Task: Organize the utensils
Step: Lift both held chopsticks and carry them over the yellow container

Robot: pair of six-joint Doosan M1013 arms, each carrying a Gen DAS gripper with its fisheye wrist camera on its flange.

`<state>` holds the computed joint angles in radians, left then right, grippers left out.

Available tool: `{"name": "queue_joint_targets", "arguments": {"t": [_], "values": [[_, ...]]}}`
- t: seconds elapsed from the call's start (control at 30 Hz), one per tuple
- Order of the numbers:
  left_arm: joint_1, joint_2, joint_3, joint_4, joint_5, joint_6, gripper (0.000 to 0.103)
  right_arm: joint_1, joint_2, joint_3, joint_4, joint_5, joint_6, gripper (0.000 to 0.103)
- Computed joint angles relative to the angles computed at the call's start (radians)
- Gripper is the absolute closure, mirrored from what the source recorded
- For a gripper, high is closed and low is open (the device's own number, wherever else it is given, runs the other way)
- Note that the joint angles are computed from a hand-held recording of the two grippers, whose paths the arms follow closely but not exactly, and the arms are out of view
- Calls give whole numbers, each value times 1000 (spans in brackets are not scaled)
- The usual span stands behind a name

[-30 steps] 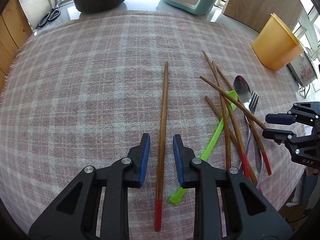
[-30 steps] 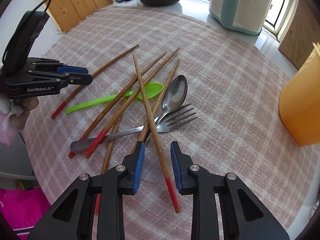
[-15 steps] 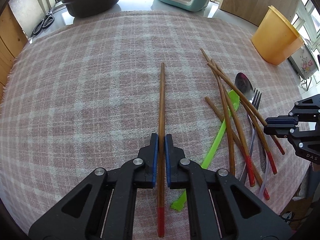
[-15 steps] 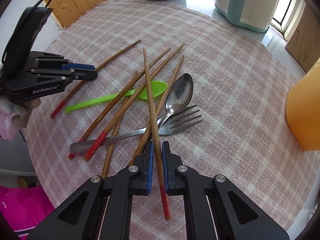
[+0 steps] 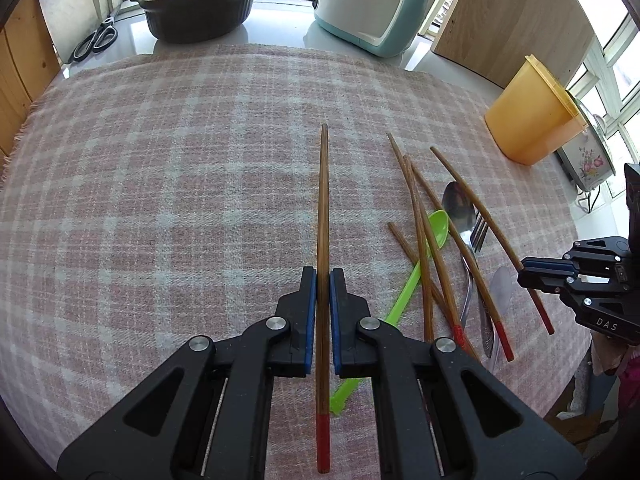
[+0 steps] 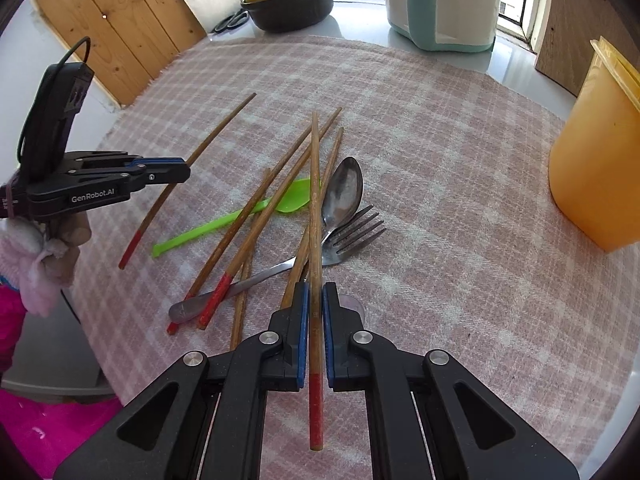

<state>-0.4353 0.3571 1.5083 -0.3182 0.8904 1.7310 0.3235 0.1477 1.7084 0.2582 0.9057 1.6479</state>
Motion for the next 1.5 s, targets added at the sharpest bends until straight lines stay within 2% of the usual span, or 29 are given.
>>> {"name": "queue_joint_targets", "arguments": {"t": [0.27,0.5,0.67,1.03,1.5], "values": [[-3,-40,5,-58,-54,-12,99,-36,-55,37,40,-62,1,98],[-43,-57,-28,-86,-90,-33,99,-85,-111,51,41,-102,-11,98],[-75,-44,-66,-124,-110,-50,99,-128,-133,45,13,-104,-15,98],[-151,43,-235,-188,-113,-34,99,-228,-168,28,-55,-169,18,98],[-229,218,-531,-141,-67,-130,99,-301,-116,-36,-138,-202,54,98]]}}
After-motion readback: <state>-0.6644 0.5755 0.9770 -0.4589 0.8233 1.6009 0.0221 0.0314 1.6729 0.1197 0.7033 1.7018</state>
